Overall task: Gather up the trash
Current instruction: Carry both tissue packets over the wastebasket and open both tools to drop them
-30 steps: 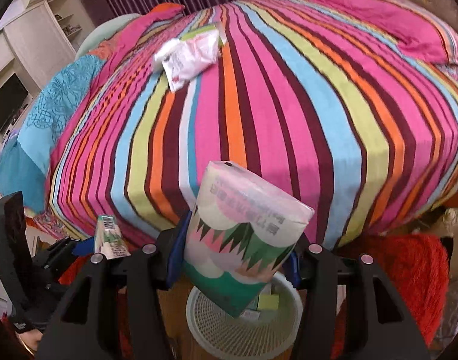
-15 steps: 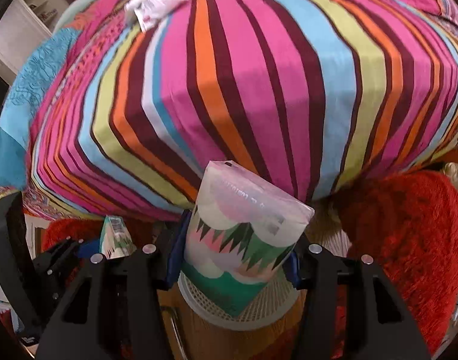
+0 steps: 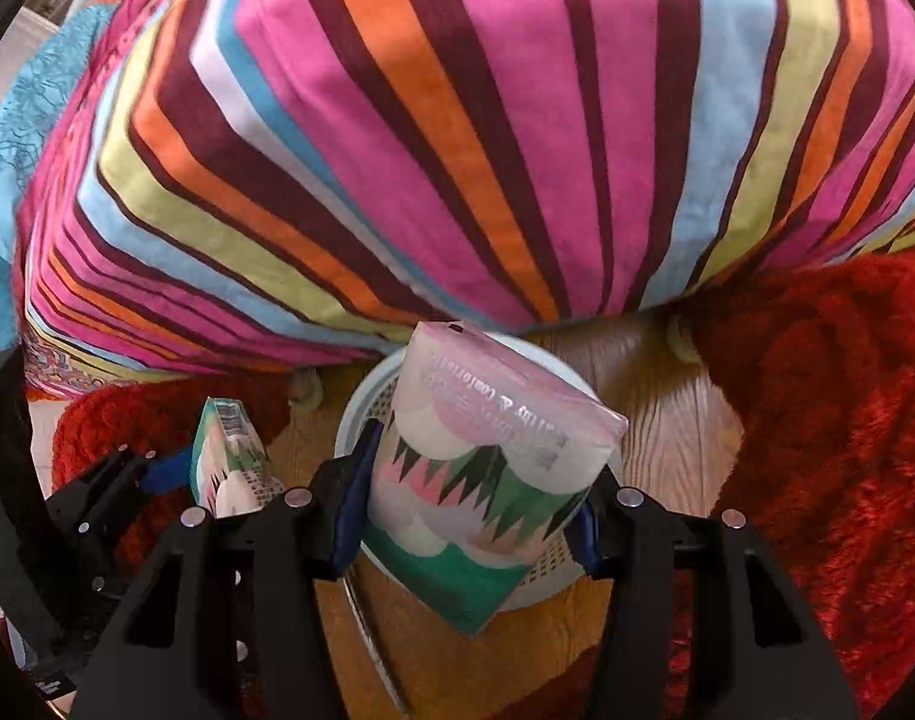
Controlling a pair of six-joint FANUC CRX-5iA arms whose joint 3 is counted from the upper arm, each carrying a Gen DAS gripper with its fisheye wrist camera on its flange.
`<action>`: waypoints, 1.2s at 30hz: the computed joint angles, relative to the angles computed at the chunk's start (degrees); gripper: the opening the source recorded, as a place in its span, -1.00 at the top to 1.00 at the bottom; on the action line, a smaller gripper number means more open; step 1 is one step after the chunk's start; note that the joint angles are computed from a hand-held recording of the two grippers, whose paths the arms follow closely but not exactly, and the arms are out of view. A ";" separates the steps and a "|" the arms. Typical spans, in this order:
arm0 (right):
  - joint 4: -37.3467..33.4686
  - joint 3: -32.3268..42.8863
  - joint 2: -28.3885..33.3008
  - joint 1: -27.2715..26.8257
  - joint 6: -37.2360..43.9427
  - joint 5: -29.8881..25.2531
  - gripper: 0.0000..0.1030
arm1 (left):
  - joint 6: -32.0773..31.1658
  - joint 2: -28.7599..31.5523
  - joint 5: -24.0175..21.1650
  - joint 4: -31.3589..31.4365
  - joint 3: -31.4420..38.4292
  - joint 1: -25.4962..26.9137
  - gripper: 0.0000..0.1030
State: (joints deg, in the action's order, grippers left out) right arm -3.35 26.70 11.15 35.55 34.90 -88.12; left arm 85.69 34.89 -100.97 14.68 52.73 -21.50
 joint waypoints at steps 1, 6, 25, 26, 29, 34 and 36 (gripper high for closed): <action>-0.90 0.20 0.30 -0.35 0.13 -0.22 0.01 | 0.05 0.29 -0.36 0.02 0.19 -0.02 -0.52; -6.20 0.69 1.61 -2.48 -0.35 -1.23 0.01 | 0.82 2.07 -3.02 -0.22 1.50 -0.26 -0.52; -18.32 1.50 6.55 -7.21 -3.06 -4.43 0.01 | 4.77 10.95 -12.81 0.63 7.50 -0.93 -0.52; -18.72 1.56 6.67 -7.31 -3.24 -4.63 0.01 | 4.83 11.39 -13.32 0.57 7.78 -1.00 -0.52; -20.16 1.25 7.11 -7.85 -3.49 -4.84 0.01 | 5.43 12.74 -15.07 0.62 9.14 -1.23 -0.52; -21.54 1.53 7.91 -8.27 -3.68 -5.88 0.00 | 7.24 14.80 -17.29 1.72 10.19 -1.22 -0.54; -22.34 1.63 8.15 -8.61 -3.70 -6.06 -0.02 | 8.37 15.25 -17.98 2.29 9.66 -1.10 -0.55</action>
State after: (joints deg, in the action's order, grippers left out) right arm -25.69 28.32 19.30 26.94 31.20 -94.18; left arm 94.06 50.14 -118.95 16.96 62.39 -22.61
